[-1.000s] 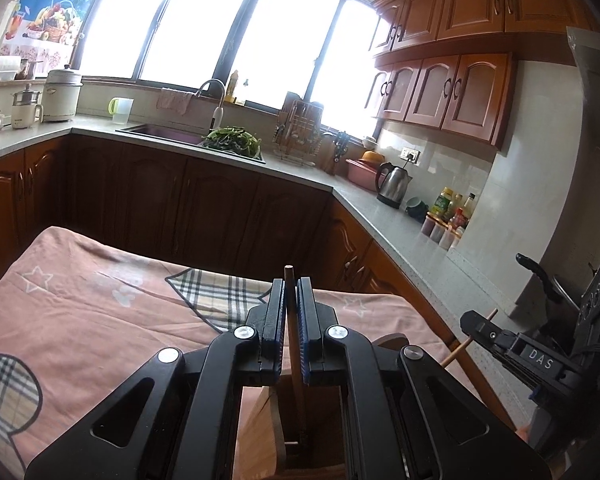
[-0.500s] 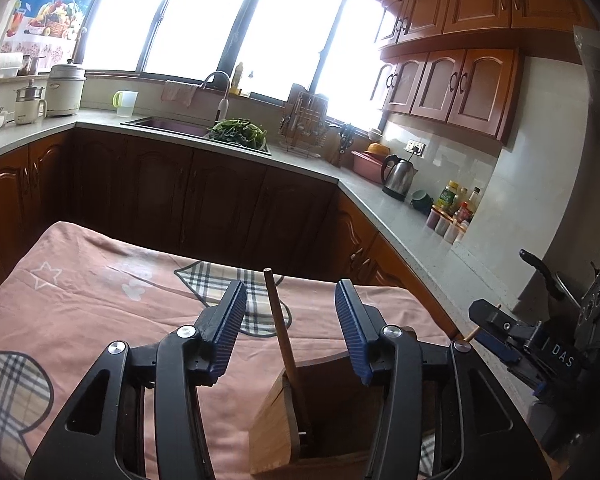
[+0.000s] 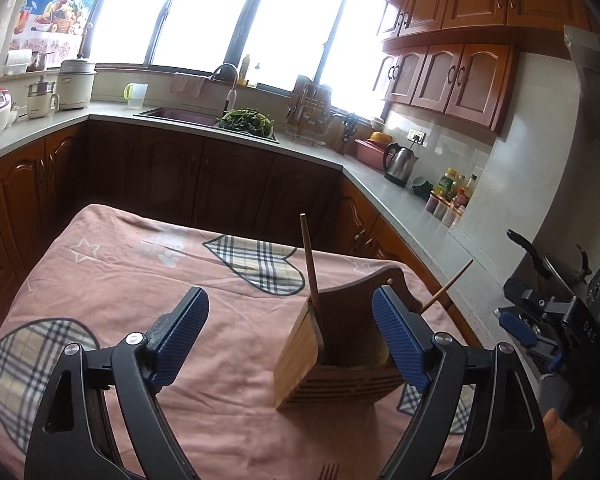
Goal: Organize utensils
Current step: 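Open both tools, releasing the chopsticks into the holder, and withdraw, then move both tools back down toward the remaining utensils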
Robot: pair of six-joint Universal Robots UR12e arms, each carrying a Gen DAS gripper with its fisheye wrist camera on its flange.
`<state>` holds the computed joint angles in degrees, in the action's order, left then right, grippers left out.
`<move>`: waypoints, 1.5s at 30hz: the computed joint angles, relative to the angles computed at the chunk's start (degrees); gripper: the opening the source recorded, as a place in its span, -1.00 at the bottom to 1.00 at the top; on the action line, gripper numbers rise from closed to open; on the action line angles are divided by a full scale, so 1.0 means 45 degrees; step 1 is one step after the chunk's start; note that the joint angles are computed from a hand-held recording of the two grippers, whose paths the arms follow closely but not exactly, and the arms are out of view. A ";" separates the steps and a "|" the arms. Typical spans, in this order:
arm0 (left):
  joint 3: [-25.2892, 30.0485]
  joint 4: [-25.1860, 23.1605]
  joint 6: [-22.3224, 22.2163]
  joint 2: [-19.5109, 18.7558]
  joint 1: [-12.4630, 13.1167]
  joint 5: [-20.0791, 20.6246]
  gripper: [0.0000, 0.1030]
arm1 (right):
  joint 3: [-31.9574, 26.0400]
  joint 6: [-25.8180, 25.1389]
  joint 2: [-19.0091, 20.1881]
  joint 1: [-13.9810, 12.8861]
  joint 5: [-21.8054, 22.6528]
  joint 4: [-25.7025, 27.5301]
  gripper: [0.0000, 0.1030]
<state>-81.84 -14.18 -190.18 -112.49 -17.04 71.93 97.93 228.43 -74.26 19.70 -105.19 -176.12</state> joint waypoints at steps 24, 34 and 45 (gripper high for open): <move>-0.4318 -0.1346 0.0958 0.3035 0.0955 -0.0709 0.76 | 0.1598 0.0531 -0.1489 0.2202 -0.1215 0.1936 0.96; -0.4913 -0.1830 0.1552 0.3417 0.1021 -0.0578 0.75 | 0.1810 0.1005 -0.1564 0.2740 -0.1102 0.3010 0.96; -0.4874 -0.2429 0.2088 0.3381 0.0884 -0.0331 0.75 | 0.1798 0.0975 -0.1498 0.2843 -0.0902 0.3229 0.96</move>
